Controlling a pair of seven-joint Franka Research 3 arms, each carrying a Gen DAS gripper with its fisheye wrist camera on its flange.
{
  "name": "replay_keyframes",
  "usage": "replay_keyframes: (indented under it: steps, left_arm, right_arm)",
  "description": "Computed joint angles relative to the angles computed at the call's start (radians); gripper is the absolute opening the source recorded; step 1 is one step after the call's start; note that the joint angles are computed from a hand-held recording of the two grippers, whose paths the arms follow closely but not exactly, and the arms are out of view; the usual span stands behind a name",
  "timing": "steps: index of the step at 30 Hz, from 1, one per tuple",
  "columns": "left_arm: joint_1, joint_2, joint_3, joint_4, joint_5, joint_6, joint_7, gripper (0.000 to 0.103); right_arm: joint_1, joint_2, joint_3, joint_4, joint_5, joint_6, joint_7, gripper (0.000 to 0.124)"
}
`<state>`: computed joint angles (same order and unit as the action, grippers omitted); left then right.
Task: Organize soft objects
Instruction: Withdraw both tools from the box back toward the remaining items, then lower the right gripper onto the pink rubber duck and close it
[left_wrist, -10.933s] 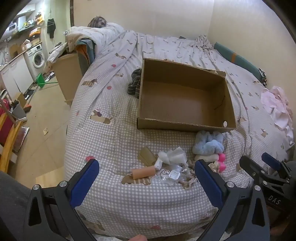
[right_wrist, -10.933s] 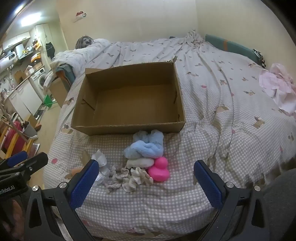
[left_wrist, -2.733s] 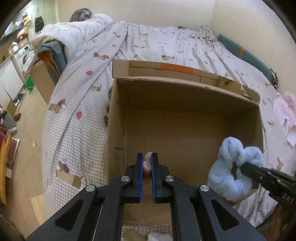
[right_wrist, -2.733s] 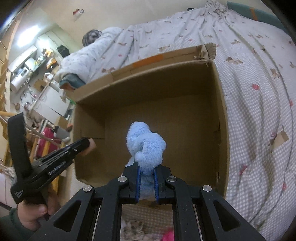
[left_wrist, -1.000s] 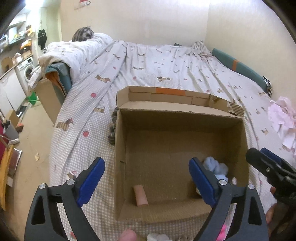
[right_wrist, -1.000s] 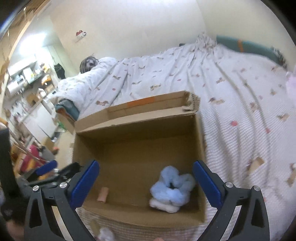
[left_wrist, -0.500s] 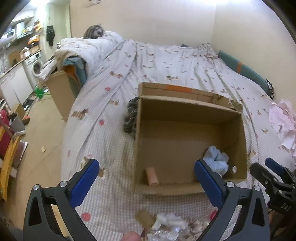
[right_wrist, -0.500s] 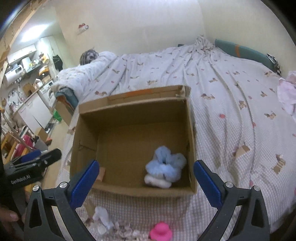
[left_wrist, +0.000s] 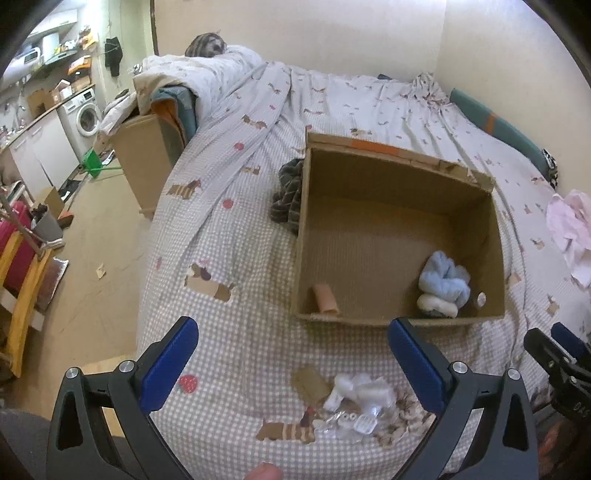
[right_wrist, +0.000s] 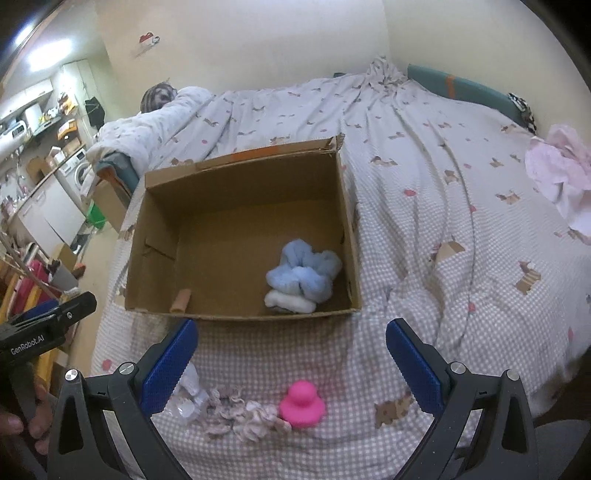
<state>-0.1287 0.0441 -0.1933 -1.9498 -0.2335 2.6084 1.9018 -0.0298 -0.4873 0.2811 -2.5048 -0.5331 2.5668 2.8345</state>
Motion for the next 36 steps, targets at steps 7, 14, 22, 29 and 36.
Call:
replay_keyframes:
  steps: [7,14,22,29,36]
  left_arm:
    - [0.002,0.017,0.004,0.003,0.07,-0.029,-0.033,0.103]
    - [0.011,0.027,0.003,0.008,0.081,-0.033,-0.046,0.102]
    - [0.015,0.043,0.0,0.026,0.108,-0.052,-0.076,0.102]
    - [0.016,0.054,-0.003,0.029,0.124,-0.06,-0.079,0.102]
    - [0.02,0.057,-0.004,0.033,0.122,-0.068,-0.092,0.102]
  right_arm:
    - [0.012,-0.002,0.005,0.007,0.001,-0.066,-0.005,0.103]
    - [0.026,-0.012,-0.017,-0.011,0.023,-0.057,-0.005,0.103]
    - [0.04,0.014,-0.028,-0.001,0.063,-0.04,-0.049,0.103]
    - [0.04,0.018,-0.028,-0.004,0.073,-0.029,-0.057,0.103]
    - [0.038,0.023,-0.043,-0.013,0.119,-0.03,-0.069,0.103]
